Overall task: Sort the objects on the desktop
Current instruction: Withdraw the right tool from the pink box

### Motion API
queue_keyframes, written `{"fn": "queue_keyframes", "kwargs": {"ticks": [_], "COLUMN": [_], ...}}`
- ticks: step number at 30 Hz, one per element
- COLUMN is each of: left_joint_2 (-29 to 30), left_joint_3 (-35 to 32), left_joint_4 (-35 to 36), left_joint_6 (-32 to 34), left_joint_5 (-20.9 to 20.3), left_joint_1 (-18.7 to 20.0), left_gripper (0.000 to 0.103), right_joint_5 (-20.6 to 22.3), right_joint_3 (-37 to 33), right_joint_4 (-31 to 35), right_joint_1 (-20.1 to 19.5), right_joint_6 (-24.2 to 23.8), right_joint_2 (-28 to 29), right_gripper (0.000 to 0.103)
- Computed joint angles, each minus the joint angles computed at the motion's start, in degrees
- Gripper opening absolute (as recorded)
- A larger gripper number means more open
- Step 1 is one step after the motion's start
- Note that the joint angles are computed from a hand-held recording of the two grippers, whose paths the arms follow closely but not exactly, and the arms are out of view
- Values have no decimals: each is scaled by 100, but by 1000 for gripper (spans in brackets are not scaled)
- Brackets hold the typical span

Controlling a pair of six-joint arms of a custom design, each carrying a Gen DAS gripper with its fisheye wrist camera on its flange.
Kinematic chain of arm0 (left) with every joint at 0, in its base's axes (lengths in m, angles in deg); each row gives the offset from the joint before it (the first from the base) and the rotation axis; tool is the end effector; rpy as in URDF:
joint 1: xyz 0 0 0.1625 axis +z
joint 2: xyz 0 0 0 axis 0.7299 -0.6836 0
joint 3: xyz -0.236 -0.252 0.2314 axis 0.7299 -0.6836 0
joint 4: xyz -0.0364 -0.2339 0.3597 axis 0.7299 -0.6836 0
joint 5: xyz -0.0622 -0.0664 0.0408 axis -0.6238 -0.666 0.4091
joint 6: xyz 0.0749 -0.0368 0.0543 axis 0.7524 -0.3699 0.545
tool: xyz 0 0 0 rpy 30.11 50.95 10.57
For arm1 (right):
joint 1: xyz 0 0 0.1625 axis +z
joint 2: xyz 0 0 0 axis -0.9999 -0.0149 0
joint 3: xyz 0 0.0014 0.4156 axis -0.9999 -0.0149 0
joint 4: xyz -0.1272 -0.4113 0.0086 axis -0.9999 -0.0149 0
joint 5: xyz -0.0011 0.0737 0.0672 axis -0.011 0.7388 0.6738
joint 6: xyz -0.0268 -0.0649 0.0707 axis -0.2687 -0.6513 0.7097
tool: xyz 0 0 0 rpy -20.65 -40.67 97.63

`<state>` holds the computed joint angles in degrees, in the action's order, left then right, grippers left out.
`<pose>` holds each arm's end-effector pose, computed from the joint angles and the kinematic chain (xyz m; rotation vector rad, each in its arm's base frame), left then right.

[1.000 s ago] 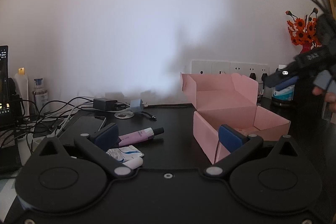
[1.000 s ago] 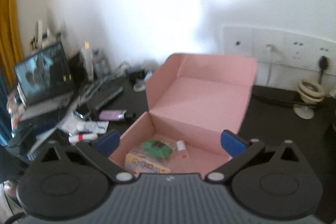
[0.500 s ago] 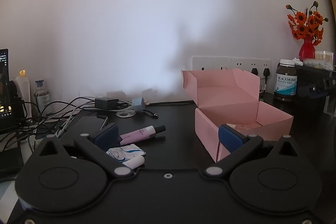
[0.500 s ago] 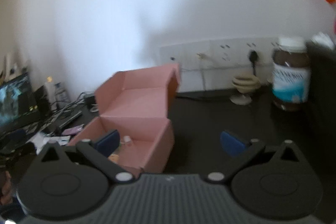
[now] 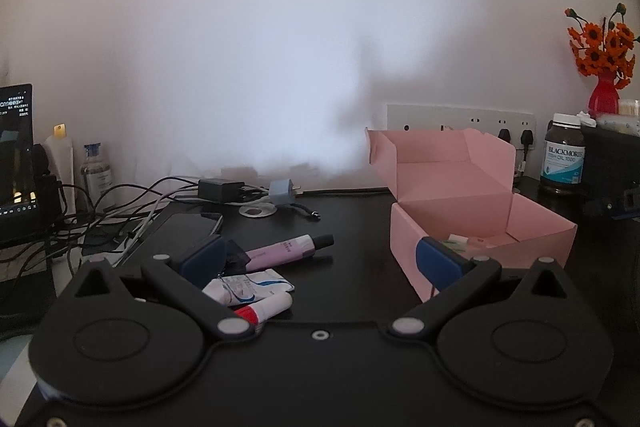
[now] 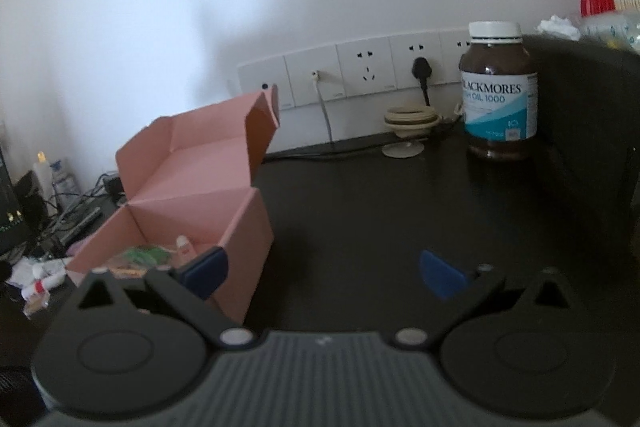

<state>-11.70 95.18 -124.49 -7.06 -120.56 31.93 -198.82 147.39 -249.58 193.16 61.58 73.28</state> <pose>-0.0145 -0.8151 0.3545 1.0260 2.1235 -1.4078 0.2707 -0.7700 0.0757 0.2150 -2.1118 1.4284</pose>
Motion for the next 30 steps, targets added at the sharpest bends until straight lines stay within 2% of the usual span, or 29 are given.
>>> {"fn": "queue_keyframes", "kwargs": {"ticks": [7,13,20,30], "left_joint_2": [13,27,55,-78], "left_joint_3": [27,-23,-276,-610], "left_joint_4": [-69,22,680,1924], "left_joint_6": [103,61,-53,-196], "left_joint_5": [81,134,180,493], "left_joint_1": [-29,-34,-21,-17], "left_gripper": [103,103,103,103], "right_joint_5": [-59,-72,-92,433], "right_joint_3": [-1,48,278,747], "right_joint_4": [-335,-409,102,-148], "right_joint_1": [-1,-17,-87,-195], "right_joint_6": [-445,-427,331,715], "right_joint_2": [119,95,-139,-393], "right_gripper": [102,102,102,102]}}
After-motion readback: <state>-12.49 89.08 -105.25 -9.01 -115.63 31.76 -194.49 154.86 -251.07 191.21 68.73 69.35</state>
